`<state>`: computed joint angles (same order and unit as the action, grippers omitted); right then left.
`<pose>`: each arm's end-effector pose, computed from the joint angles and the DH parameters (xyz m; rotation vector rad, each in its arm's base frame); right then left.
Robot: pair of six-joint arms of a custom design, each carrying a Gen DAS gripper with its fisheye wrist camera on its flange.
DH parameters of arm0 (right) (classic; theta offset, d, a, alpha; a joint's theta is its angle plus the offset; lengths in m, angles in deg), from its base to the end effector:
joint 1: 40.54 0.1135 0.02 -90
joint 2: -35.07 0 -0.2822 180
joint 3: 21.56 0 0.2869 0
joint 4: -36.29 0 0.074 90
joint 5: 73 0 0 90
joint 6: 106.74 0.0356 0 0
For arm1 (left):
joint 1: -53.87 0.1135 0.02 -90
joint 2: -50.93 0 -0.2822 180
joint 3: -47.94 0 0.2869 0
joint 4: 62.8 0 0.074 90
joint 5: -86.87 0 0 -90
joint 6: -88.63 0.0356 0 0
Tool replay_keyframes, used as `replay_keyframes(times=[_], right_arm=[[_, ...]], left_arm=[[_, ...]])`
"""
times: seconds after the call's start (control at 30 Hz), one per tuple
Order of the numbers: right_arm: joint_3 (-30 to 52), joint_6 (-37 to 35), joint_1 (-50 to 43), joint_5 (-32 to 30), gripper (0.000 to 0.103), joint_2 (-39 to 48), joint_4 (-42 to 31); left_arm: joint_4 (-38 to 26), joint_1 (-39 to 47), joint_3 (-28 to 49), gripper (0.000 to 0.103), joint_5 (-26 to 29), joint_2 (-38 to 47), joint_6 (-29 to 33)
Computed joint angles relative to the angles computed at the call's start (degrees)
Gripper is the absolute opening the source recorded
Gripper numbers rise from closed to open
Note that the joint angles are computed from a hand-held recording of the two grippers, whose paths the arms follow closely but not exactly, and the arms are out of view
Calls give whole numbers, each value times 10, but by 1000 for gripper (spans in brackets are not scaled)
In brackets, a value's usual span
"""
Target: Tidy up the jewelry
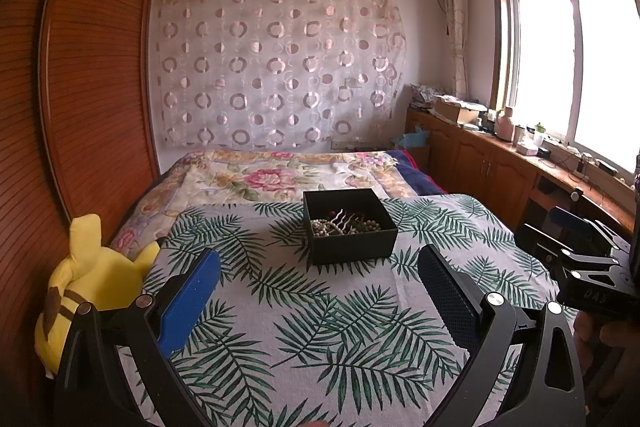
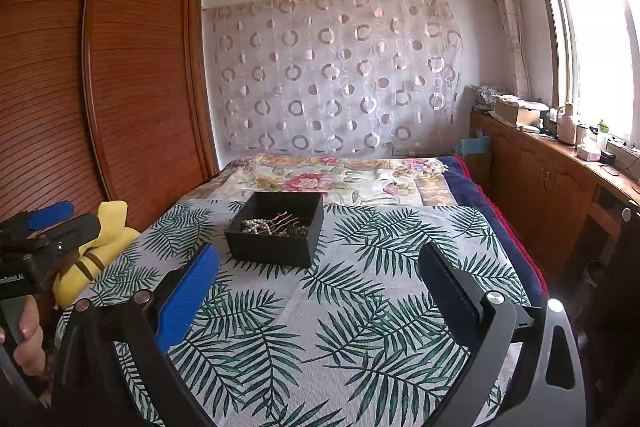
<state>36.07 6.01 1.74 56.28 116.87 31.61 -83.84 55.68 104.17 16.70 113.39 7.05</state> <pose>0.2597 0.2056 0.2263 0.0730 1.9523 0.0318 0.2705 -0.0035 0.2833 0.3302 1.9976 -0.2411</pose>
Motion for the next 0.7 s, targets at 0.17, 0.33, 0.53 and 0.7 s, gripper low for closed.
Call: replay_keyframes(times=[0.17, 0.33, 0.53, 0.7], right_arm=[[1, 0, 0, 1, 100, 0, -1], [1, 1, 1, 0, 100, 3, 1], [2, 1, 1, 1, 100, 3, -1], [2, 1, 1, 1, 100, 3, 0]], left_arm=[[-5, -4, 1, 95, 2, -9, -2], [-7, -11, -1, 95, -6, -15, -8], [-6, -12, -5, 95, -12, -21, -16], [-6, -13, -5, 95, -12, -20, -16]])
